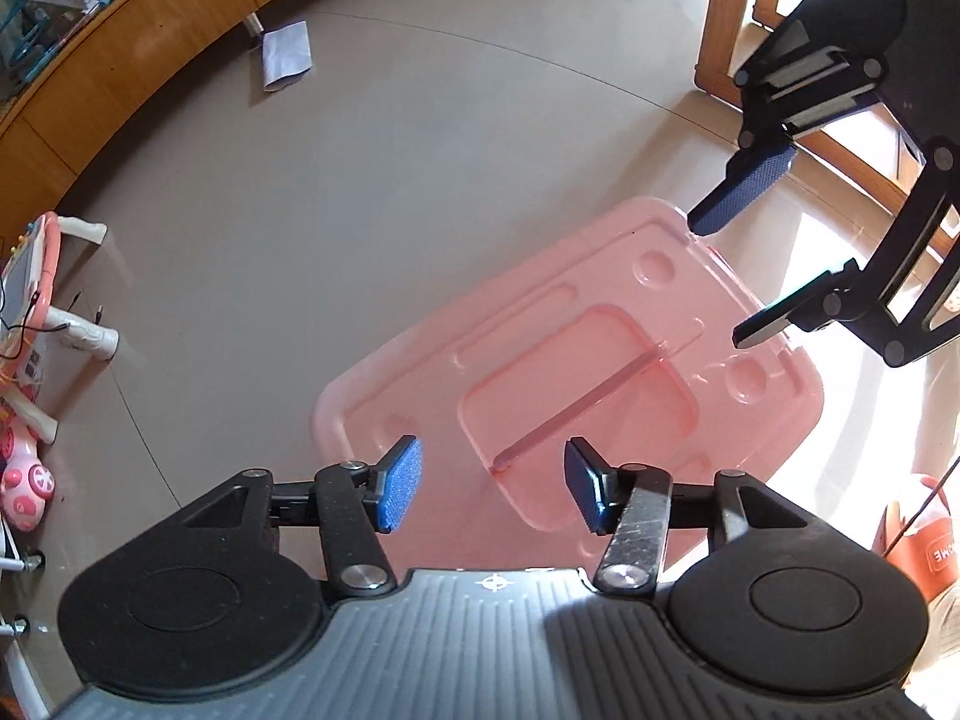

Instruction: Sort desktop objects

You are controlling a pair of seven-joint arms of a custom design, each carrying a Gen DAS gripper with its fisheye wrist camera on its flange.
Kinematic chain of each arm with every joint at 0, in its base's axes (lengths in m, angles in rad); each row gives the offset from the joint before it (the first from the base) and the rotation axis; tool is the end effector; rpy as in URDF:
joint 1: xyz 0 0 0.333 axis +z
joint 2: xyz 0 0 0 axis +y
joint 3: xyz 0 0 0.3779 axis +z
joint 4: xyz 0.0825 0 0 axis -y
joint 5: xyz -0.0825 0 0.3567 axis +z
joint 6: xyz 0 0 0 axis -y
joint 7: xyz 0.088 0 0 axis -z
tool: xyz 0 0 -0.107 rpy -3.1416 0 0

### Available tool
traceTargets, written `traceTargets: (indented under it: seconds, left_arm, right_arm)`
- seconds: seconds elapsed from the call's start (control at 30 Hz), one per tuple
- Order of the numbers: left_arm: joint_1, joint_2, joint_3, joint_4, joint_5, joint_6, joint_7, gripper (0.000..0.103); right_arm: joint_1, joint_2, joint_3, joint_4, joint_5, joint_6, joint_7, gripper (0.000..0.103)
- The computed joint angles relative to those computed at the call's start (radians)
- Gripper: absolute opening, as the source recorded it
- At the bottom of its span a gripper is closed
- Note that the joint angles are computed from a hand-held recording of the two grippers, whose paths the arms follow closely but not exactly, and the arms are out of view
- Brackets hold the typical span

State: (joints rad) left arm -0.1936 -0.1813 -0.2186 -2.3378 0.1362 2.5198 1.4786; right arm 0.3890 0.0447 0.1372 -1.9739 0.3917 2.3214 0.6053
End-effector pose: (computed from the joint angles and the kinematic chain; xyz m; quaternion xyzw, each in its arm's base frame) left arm 0.4342 -0.1974 0.5201 -0.5342 0.8237 -0.1177 0.1489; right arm 0.4927 0.2926 0.5524 -0.9640 0.1485 -0.0370 0.2174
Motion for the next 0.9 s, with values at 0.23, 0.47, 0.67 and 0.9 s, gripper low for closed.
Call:
traceTargets:
  seconds: [0.23, 0.47, 0.67, 0.9]
  left_arm:
    - [0.008, -0.146, -0.066, -0.056, 0.054, -0.036, -0.255, 0.090]
    - [-0.016, -0.251, -0.111, -0.087, 0.048, -0.152, -0.517, 0.092]
    - [-0.057, -0.344, -0.136, -0.161, 0.029, -0.179, -0.620, 0.092]
    - [-0.095, -0.397, -0.170, -0.234, 0.044, -0.180, -0.702, 0.092]
  right_arm:
    - [0.013, -0.109, -0.002, -0.121, -0.101, 0.045, 0.231, 0.043]
    - [0.041, -0.207, 0.011, -0.229, -0.148, 0.130, 0.417, 0.048]
    - [0.053, -0.295, 0.028, -0.335, -0.225, 0.200, 0.580, 0.049]
    - [0.066, -0.368, 0.040, -0.452, -0.273, 0.224, 0.755, 0.052]
